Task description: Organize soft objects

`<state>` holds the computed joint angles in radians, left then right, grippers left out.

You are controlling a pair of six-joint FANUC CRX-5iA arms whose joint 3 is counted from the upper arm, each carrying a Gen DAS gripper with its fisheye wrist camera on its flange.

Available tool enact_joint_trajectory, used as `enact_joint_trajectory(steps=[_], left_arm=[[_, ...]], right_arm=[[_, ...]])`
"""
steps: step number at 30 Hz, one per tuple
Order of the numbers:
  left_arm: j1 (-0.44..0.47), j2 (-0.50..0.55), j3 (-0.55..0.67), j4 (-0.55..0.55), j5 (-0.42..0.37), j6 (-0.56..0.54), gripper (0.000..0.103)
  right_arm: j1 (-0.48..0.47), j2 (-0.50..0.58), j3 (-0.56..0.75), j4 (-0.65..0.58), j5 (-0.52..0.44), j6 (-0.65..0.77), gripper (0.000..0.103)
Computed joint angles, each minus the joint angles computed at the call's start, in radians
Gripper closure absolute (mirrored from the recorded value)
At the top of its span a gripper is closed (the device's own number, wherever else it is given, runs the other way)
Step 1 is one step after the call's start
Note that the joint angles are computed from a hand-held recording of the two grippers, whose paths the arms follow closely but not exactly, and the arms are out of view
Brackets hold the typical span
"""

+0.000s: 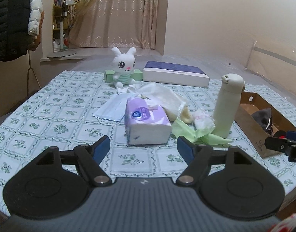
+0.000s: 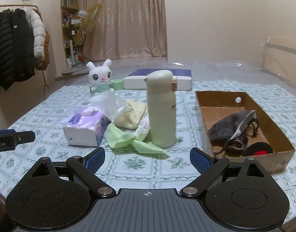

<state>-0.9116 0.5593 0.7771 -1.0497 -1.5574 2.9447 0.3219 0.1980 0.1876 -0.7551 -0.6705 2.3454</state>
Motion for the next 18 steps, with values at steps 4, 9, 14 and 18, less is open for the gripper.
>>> enact_joint_trajectory(steps=[4, 9, 14, 18], left_arm=[[0.003, -0.029, -0.044, -0.004, 0.01, 0.021, 0.03], [0.014, -0.058, -0.088, -0.002, 0.016, 0.028, 0.03], [0.033, -0.088, -0.141, 0.008, 0.035, 0.038, 0.03], [0.053, -0.109, -0.184, 0.015, 0.058, 0.037, 0.03]], right_arm=[[0.017, 0.005, 0.002, 0.009, -0.002, -0.011, 0.009], [0.041, 0.017, 0.012, 0.024, 0.0, -0.026, 0.009], [0.07, 0.036, 0.024, 0.053, 0.013, -0.059, 0.009], [0.094, 0.059, 0.04, 0.08, 0.024, -0.087, 0.009]])
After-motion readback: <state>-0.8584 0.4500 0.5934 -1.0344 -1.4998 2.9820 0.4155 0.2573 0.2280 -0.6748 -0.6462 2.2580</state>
